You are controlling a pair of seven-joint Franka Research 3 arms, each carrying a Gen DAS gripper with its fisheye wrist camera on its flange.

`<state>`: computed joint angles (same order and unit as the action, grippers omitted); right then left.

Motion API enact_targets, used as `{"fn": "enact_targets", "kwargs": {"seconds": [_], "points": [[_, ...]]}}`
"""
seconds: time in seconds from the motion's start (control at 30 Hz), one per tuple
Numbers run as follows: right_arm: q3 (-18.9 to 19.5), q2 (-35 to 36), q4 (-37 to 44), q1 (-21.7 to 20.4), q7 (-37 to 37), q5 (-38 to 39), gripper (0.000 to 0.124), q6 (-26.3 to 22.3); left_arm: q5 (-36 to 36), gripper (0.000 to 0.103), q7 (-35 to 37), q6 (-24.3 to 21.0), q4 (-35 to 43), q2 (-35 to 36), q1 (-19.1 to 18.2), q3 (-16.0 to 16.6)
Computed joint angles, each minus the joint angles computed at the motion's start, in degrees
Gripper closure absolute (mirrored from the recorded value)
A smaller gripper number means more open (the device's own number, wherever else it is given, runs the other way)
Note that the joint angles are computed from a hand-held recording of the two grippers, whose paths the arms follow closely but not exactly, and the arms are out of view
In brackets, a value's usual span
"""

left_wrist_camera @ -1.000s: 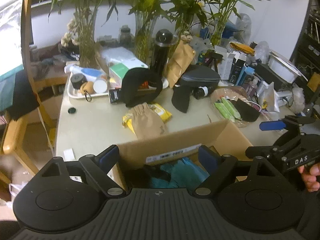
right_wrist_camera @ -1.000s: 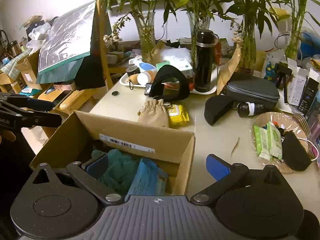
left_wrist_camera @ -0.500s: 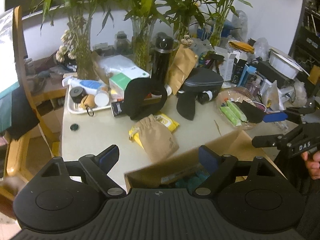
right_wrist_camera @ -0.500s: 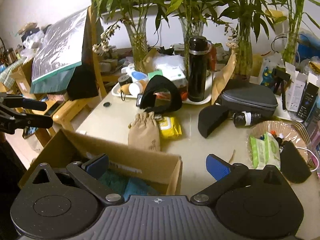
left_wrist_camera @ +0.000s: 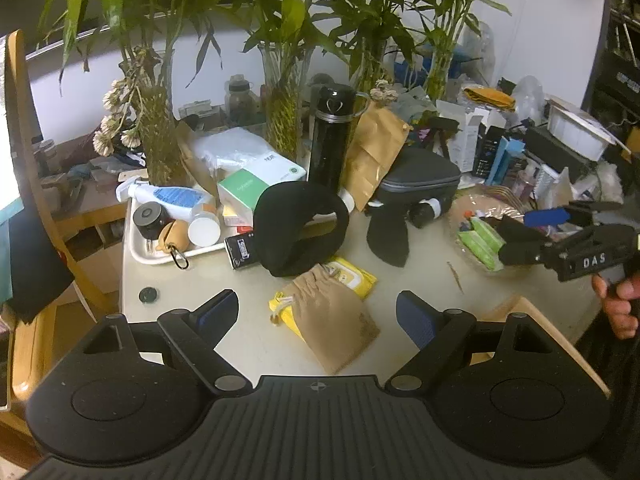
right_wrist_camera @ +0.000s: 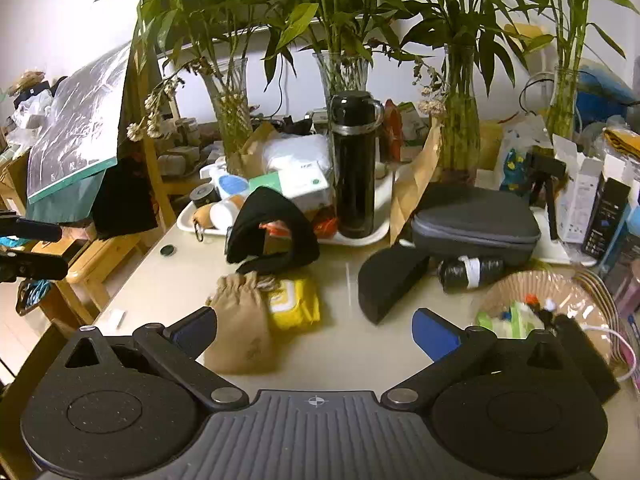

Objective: Organize soft objects
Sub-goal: 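Move both tools back from the box toward the desk, then lower the left tool onto the black fabric cushion and close on it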

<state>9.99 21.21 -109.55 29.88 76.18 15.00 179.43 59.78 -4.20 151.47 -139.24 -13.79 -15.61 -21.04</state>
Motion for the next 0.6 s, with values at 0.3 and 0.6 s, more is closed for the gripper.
{"fn": "enact_targets", "kwargs": {"seconds": [0.3, 0.6], "points": [[3.9, 5.7, 4.9, -4.1, -3.5, 1.2, 0.021, 2.8, 6.9, 0.016, -1.0, -0.2, 4.1, 7.3, 1.4, 2.6], [0.4, 7.1, 7.4, -1.1, -2.0, 1.8, 0.021, 1.5, 10.7, 0.017, -1.4, -1.7, 9.3, 14.6, 0.6, 6.3]]}}
